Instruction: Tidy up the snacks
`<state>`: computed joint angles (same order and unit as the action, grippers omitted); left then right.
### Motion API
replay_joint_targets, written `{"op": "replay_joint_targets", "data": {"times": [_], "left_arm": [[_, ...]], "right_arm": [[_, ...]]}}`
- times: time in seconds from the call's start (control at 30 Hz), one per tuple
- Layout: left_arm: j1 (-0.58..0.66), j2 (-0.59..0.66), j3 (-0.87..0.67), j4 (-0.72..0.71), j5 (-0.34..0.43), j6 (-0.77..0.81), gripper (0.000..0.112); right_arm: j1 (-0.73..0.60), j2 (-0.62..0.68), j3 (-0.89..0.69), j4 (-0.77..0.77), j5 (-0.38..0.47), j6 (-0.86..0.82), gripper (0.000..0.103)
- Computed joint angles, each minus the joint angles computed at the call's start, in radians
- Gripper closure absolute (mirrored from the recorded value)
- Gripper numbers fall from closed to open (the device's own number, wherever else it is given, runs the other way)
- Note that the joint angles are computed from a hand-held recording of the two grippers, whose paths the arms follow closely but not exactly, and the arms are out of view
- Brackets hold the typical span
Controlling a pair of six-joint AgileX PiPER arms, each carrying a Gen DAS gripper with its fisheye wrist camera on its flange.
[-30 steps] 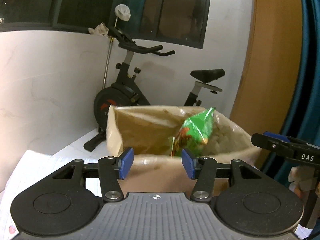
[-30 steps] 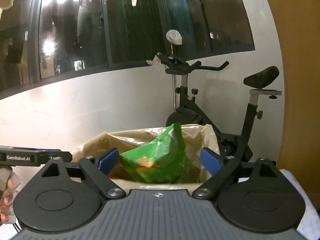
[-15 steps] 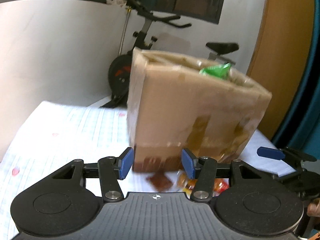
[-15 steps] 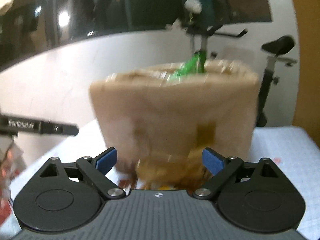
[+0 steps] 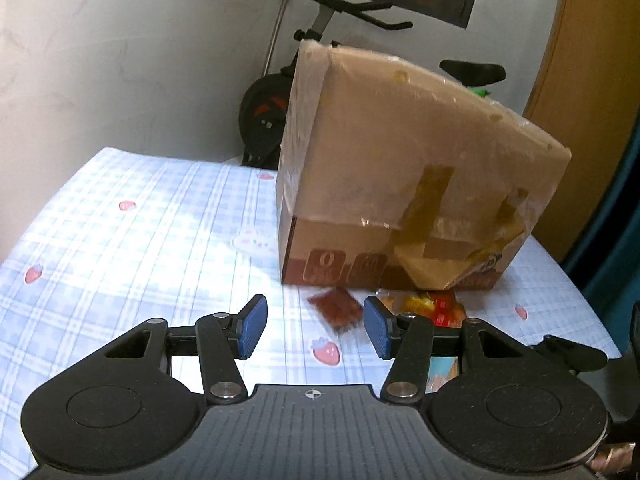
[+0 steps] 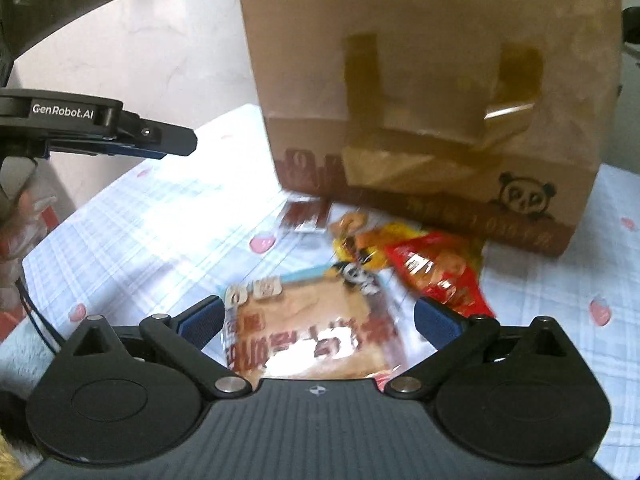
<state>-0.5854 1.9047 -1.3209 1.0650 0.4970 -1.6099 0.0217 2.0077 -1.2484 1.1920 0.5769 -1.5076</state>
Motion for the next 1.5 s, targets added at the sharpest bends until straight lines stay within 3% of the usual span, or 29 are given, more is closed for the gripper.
{"op": "replay_joint_targets", "data": {"times": [0.17, 0.33, 0.43, 0.6, 1.03, 1.43, 1.5], "left_arm": [[-0.006, 0.012, 0.010, -0.009, 0.001, -0.010, 0.057], [-0.002, 0.037, -0.022, -0.073, 0.006, 0.056, 0.057], [0.006, 0.072, -0.065, -0.123, 0.004, 0.111, 0.057], [0.023, 0.155, -0.189, -0.228, 0.029, 0.208, 0.057], [0.035, 0.375, -0.551, -0.445, 0.190, 0.470, 0.056], [0.068, 0.430, -0.600, -0.466, 0.195, 0.430, 0.056], [0.064, 0.462, -0.657, -0.465, 0.237, 0.450, 0.056]], "right_arm": [[0.009, 0.035, -0.033, -0.067, 0.001, 0.068, 0.001], [-0.026, 0.023, -0.024, -0.035, 0.037, 0.057, 0.016], [-0.039, 0.000, 0.007, 0.002, 0.016, 0.010, 0.022], [-0.062, -0.027, 0.044, 0.023, -0.036, -0.003, 0.023], [-0.149, -0.059, 0.100, 0.112, -0.119, -0.028, 0.023], [-0.151, -0.052, 0.120, 0.228, -0.122, -0.146, 0.023], [-0.153, -0.052, 0.125, 0.246, -0.119, -0.162, 0.023]]}}
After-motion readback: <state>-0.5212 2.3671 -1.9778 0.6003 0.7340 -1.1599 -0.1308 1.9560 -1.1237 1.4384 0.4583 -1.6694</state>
